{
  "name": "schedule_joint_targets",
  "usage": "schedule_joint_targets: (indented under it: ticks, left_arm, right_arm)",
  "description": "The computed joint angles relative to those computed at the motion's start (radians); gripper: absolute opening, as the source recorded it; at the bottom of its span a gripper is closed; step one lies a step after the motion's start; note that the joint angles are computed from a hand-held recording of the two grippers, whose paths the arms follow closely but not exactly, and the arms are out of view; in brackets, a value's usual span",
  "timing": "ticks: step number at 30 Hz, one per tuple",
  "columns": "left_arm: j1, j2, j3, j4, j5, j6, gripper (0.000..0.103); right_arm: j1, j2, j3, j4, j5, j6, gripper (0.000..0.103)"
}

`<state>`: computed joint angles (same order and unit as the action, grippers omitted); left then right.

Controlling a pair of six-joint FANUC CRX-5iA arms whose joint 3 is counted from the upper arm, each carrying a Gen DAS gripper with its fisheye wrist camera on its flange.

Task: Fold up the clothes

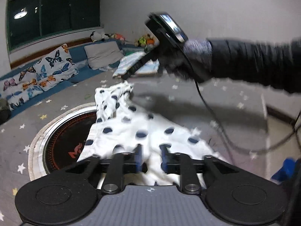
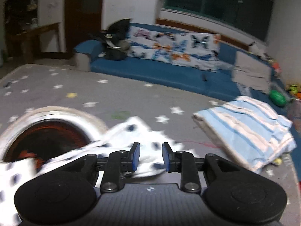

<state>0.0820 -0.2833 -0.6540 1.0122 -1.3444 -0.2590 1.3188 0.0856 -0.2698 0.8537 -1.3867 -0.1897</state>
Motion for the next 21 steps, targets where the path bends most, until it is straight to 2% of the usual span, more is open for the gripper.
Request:
schedule_joint_targets:
  ticks: [1,3,4,5,9,11,14,18,19,20,21]
  left_arm:
    - [0.002,-0.002,-0.003,0.018,-0.001,0.003,0.043]
    - [-0.003,-0.008,-0.008,0.046,0.028,0.022,0.043]
    - [-0.009,-0.009,-0.008,0.057,0.051,0.04,0.043]
    - [-0.021,-0.009,-0.005,0.061,0.091,0.072,0.043]
    - [-0.094,-0.003,0.012,0.011,0.315,0.255,0.043]
    - [-0.116,0.028,0.039,-0.041,0.372,0.331,0.045]
    - [-0.132,0.064,0.065,-0.084,0.39,0.353,0.047]
    - [-0.136,0.086,0.084,-0.116,0.373,0.354,0.046]
    - [-0.13,0.087,0.087,-0.125,0.359,0.361,0.042]
    - [-0.124,0.094,0.092,-0.131,0.346,0.367,0.032]
    - [-0.118,0.097,0.093,-0.137,0.336,0.375,0.027]
  right_arm:
    - [0.008,-0.008,-0.004,0.005,0.034,0.002,0.026]
    - [0.02,-0.017,-0.011,0.012,0.102,0.01,0.028]
    - [0.026,-0.014,-0.007,0.014,0.12,0.025,0.033]
    - [0.03,-0.004,0.002,0.015,0.128,0.044,0.038]
    - [0.043,0.029,0.033,0.016,0.137,0.099,0.038]
    - [0.043,0.033,0.036,0.012,0.14,0.097,0.038]
    - [0.045,0.034,0.038,0.001,0.13,0.095,0.038]
    - [0.052,0.024,0.02,-0.01,0.123,0.07,0.038]
    - [0.051,0.022,0.017,-0.013,0.124,0.066,0.038]
    - [0.052,0.022,0.015,-0.016,0.124,0.064,0.038]
    - [0.053,0.022,0.014,-0.019,0.123,0.062,0.038]
